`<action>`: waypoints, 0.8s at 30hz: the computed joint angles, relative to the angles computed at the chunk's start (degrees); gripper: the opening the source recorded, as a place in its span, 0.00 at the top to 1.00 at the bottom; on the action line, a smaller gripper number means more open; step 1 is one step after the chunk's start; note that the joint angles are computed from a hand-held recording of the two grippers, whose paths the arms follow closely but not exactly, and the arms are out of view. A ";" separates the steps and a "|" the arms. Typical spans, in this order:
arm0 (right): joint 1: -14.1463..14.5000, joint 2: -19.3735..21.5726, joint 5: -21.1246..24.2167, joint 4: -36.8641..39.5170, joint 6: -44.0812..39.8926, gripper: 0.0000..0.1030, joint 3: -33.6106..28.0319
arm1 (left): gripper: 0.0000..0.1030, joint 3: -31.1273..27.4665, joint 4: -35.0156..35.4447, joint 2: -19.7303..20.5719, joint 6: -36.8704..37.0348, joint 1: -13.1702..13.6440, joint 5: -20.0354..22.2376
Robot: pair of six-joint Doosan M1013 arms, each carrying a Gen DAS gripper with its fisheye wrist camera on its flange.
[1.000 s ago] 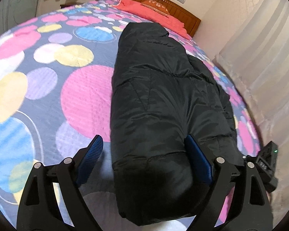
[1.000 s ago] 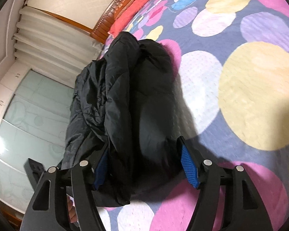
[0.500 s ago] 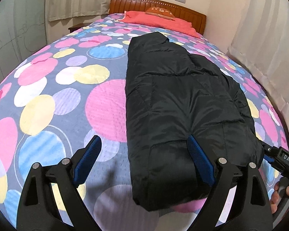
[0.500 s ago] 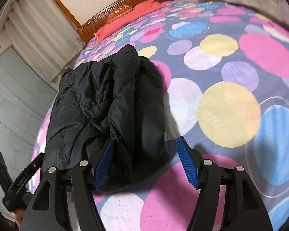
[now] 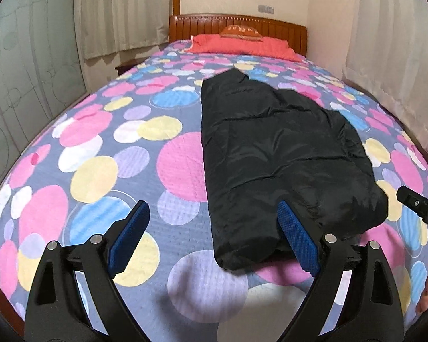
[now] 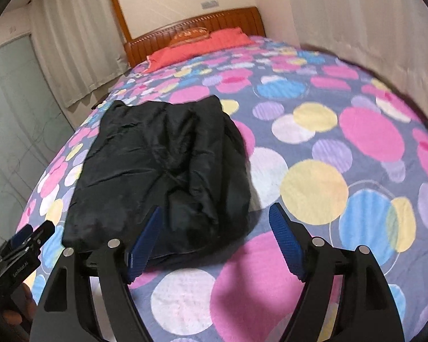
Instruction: Fold large clothes
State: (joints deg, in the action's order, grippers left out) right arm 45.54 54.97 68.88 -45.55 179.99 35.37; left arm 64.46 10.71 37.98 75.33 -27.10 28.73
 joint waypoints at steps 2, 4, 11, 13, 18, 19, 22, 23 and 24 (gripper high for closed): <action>0.39 0.89 1.45 -0.52 -1.65 0.26 -2.25 | 0.12 0.86 0.81 -0.78 -0.84 -0.09 -1.07; 0.82 1.83 2.83 -1.36 -3.36 0.26 -4.50 | 0.11 1.76 1.68 -1.66 -1.94 -0.18 -2.21; 1.88 4.72 6.12 -2.55 -8.47 0.26 -11.27 | 0.11 3.57 5.48 -3.44 -6.12 -0.62 -4.31; 2.07 5.38 6.76 -2.89 -9.52 0.26 -12.73 | 0.11 3.89 6.58 -3.67 -7.07 -0.75 -4.46; 2.44 6.57 7.58 -3.56 -10.98 0.26 -15.23 | 0.11 4.33 6.36 -4.01 -7.36 -0.73 -4.65; 2.49 6.80 7.77 -3.68 -11.15 0.26 -15.69 | 0.11 4.37 6.47 -4.02 -7.45 -0.72 -4.70; 2.55 7.18 8.10 -3.78 -11.47 0.26 -16.42 | 0.11 4.39 6.42 -4.02 -7.36 -0.71 -4.77; 2.55 7.16 8.05 -3.75 -11.43 0.26 -16.38 | 0.11 4.40 6.51 -4.02 -7.44 -0.73 -4.78; 2.55 7.15 8.01 -3.76 -11.37 0.26 -16.37 | 0.11 4.40 6.44 -4.03 -7.37 -0.74 -4.75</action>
